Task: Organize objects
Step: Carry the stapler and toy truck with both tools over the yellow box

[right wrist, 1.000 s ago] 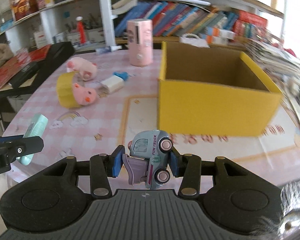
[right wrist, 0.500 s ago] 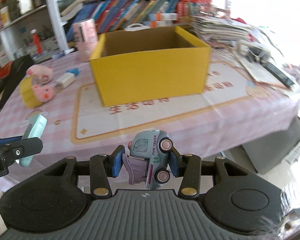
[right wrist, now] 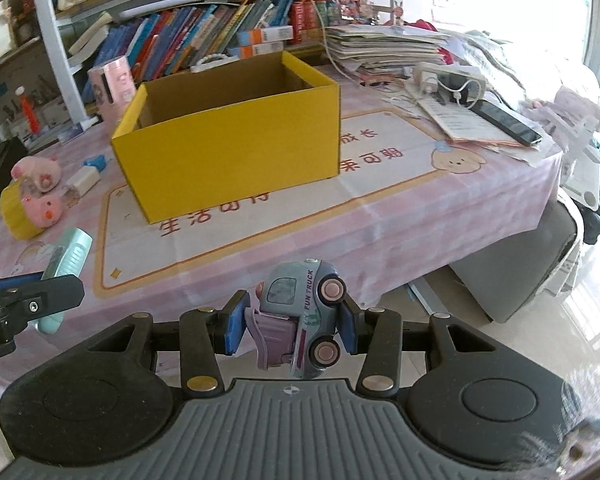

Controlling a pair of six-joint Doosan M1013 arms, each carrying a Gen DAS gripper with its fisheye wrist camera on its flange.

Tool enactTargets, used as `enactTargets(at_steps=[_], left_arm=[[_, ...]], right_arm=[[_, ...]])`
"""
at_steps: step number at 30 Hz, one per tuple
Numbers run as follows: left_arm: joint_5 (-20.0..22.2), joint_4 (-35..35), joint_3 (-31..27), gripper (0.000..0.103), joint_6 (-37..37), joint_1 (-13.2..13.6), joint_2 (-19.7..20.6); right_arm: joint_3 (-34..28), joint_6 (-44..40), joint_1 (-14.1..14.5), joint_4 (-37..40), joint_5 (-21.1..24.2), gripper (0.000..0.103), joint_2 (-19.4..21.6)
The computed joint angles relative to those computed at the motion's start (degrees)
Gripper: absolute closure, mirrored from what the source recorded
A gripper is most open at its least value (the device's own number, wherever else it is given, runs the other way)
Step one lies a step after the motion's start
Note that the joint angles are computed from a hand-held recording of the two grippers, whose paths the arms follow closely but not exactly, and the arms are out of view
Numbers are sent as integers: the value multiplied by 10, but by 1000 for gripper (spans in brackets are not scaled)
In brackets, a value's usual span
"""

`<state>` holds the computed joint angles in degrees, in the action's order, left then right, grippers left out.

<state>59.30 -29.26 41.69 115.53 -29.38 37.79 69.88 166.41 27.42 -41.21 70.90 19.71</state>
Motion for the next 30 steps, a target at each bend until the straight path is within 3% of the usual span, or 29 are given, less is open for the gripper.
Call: enactTargets(at_steps=[20, 26, 30], left_arm=[[9, 22, -93, 80, -17, -10, 51], [17, 29, -152, 80, -25, -13, 81], [33, 31, -228, 80, -42, -16, 119]], right_arm=[[-23, -54, -31, 12, -21, 60, 10], [-34, -75, -46, 11, -34, 60, 17], [-41, -88, -56, 0, -47, 60, 21]])
